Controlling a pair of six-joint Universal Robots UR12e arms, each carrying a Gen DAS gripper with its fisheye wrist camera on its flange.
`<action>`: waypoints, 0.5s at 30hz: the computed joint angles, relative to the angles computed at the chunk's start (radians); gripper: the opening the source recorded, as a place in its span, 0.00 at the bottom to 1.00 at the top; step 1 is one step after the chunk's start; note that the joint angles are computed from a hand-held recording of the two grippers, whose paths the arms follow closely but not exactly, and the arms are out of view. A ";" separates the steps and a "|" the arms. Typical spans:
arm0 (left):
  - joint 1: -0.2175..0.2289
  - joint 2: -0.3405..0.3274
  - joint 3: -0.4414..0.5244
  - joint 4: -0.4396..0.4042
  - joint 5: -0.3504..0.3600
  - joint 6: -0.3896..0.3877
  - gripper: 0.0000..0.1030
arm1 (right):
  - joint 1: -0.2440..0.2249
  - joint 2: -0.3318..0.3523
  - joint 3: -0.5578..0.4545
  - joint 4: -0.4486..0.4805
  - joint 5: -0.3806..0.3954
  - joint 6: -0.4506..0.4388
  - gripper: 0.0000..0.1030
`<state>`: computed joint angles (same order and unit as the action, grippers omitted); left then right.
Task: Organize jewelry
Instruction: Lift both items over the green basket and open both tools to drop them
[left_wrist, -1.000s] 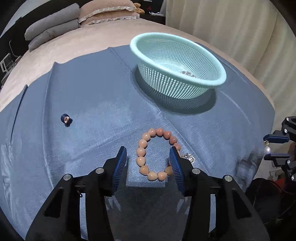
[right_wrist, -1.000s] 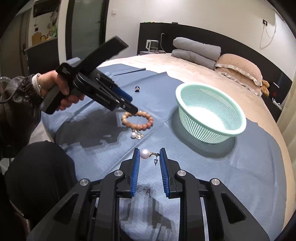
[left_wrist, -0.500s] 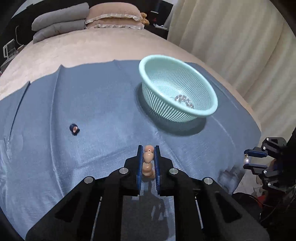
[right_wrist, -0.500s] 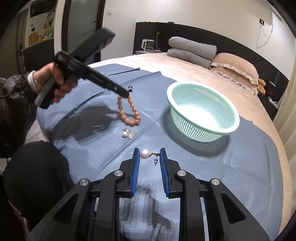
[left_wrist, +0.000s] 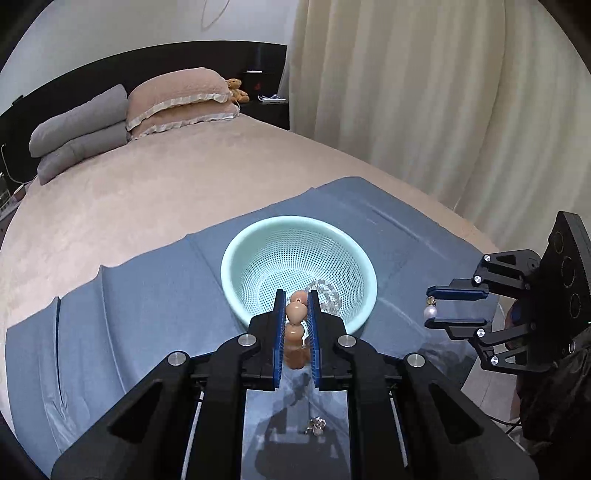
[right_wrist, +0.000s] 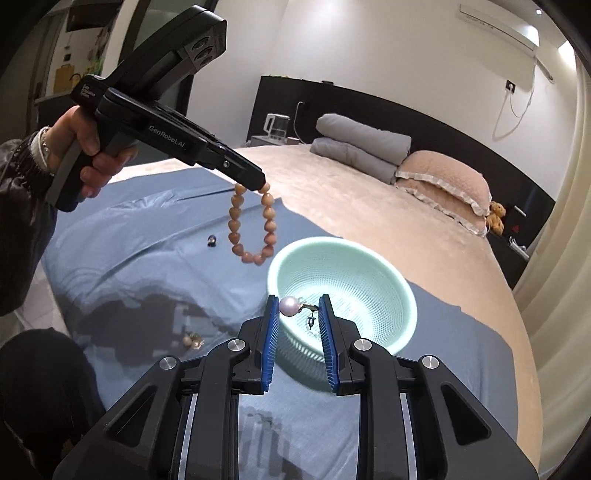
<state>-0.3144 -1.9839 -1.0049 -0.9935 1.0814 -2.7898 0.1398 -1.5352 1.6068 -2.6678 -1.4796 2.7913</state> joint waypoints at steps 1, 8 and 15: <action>-0.004 -0.013 0.018 -0.011 -0.005 0.003 0.11 | -0.005 0.006 -0.005 -0.006 0.006 0.002 0.20; -0.028 -0.097 0.105 -0.081 0.000 0.016 0.12 | -0.035 0.062 -0.033 0.019 0.034 -0.007 0.20; -0.039 -0.159 0.141 -0.140 0.022 0.028 0.12 | -0.057 0.117 -0.042 0.050 0.045 0.034 0.20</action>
